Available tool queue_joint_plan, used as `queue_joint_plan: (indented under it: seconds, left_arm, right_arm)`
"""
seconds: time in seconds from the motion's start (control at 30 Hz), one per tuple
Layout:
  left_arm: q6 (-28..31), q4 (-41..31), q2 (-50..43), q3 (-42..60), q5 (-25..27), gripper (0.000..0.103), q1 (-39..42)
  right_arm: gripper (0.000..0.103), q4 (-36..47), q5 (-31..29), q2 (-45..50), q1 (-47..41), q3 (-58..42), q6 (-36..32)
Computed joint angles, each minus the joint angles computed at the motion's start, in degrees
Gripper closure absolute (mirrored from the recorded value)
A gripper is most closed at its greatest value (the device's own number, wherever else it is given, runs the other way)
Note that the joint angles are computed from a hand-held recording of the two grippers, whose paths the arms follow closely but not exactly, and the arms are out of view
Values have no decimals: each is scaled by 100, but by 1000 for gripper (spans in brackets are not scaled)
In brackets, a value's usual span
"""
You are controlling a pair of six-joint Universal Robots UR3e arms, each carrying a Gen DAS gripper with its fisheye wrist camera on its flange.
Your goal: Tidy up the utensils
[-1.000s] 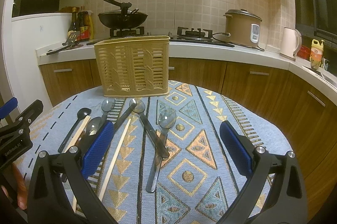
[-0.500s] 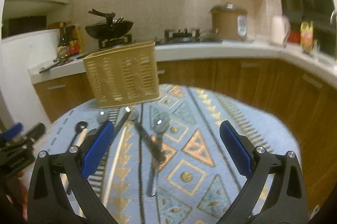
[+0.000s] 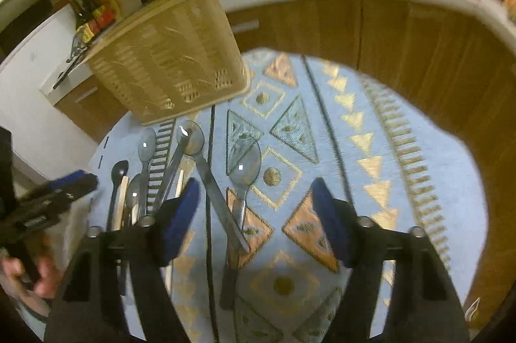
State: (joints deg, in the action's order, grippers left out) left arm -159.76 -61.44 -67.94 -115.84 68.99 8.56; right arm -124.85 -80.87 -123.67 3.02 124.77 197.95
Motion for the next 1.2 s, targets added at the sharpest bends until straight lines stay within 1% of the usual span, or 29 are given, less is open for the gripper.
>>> queue_joint_plan:
  seconds: [0.07, 0.1, 0.17, 0.2, 0.23, 0.3, 0.4, 0.43, 0.6, 0.73, 0.87, 0.9, 0.93, 1.03, 1.1, 1.13, 1.17, 1.2]
  left_arm:
    - [-212, -124, -375, 248, -212, 38, -43]
    - [-375, -93, -668, 438, -235, 39, -158]
    - [-661, 125, -1126, 692, -73, 41, -428]
    - [-828, 221, -1353, 845, 44, 42, -566]
    - [-897, 277, -1459, 956, 350, 42, -719]
    - [-1137, 509, -1752, 1097, 554, 43, -879]
    - [-1373, 747, -2057, 1256, 786, 43, -1020]
    - [-1442, 927, -2239, 1290, 876, 43, -1118]
    - [-1655, 1252, -2629, 1403, 1205, 44, -1423]
    - [-1879, 1550, -2928, 1447, 1584, 52, -1709]
    - [-2034, 1726, -3130, 1527, 1776, 58, -1874]
    - [-2004, 1681, -3142, 1586, 1746, 60, -1831]
    - [-2032, 1651, -3173, 1640, 1756, 64, -1859]
    - [-2131, 1617, -3281, 1785, 1908, 64, -2033]
    - [-2213, 1623, -3345, 1878, 2112, 67, -2197]
    - [-2275, 1622, -3386, 1938, 2227, 70, -2293]
    - [-2320, 1602, -3399, 1976, 2304, 72, -2365]
    - [-2349, 1603, -3400, 1986, 2346, 72, -2402]
  right_arm:
    - [45, 190, 370, 289, -314, -171, -215]
    - [46, 276, 588, 448, -461, -265, -314]
    - [49, 405, 767, 862, -514, -539, -392]
    - [51, 396, 720, 1047, -434, -659, -351]
    - [51, 368, 578, 1297, -262, -819, -286]
    - [52, 322, 271, 1648, 74, -1094, -79]
    - [57, 240, -121, 2032, 443, -1376, 74]
    - [58, 234, -240, 2139, 555, -1458, 118]
    - [59, 167, -692, 2552, 995, -1753, 363]
    - [65, 99, -817, 2727, 1125, -1819, 471]
    - [65, -54, -772, 2920, 1138, -1797, 545]
    - [65, -91, -736, 2940, 1069, -1763, 495]
    - [65, -87, -700, 2916, 986, -1728, 426]
    - [65, -103, -798, 3133, 1002, -1855, 399]
    - [65, -10, -934, 3380, 1073, -2140, 412]
    - [65, 15, -999, 3331, 1103, -2107, 407]
    - [65, 17, -1116, 3477, 1189, -2228, 429]
    - [67, 28, -1241, 3577, 1261, -2312, 438]
